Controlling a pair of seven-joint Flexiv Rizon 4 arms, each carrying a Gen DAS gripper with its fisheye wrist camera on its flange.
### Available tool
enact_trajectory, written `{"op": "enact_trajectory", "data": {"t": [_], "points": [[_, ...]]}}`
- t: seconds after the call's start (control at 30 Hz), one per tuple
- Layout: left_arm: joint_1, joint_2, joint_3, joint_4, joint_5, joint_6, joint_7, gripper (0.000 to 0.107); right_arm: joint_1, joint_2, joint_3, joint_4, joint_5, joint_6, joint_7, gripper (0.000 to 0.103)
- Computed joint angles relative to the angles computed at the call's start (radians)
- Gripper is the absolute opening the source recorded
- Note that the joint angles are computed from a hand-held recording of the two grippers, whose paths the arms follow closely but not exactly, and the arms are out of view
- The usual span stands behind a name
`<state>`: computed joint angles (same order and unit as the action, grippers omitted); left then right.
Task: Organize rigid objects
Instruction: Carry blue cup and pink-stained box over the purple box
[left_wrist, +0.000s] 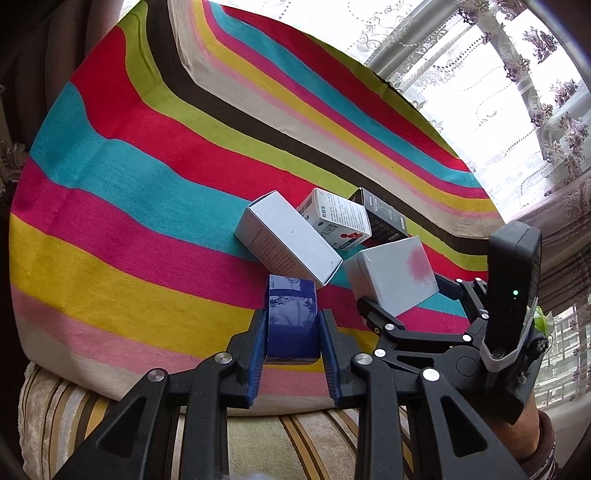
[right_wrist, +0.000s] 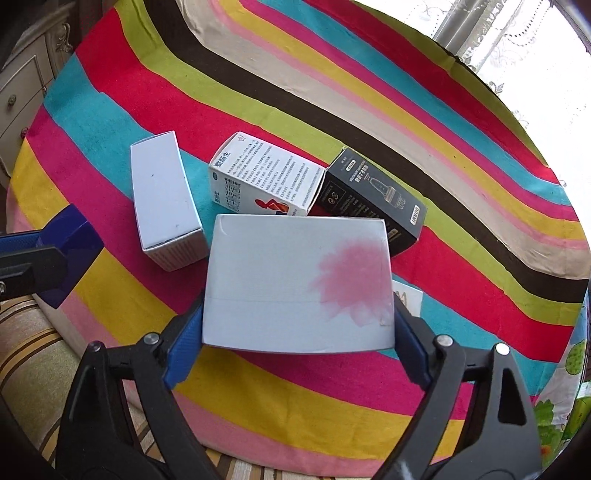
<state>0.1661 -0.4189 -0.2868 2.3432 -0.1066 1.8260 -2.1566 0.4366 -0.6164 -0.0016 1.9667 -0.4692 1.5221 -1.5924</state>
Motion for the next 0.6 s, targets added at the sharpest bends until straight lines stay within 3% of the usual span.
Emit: {"op": "enact_trajectory", "data": {"t": [0.23, 0.5, 0.6], "points": [[-0.101, 0.018, 0.034, -0.068, -0.020, -0.064, 0.071, 0.029, -0.281, 0.121, 0.193, 0.037, 0.138, -0.031, -0.131, 0.091], [-0.256, 0.000, 0.050, -0.211, -0.072, -0.167, 0.208, 0.029, -0.467, 0.223, 0.191, 0.071, 0.293, -0.029, -0.212, 0.091], [-0.230, -0.022, -0.050, -0.262, -0.106, -0.197, 0.286, 0.029, -0.540, 0.237, 0.215, 0.074, 0.363, -0.040, -0.254, 0.091]]}}
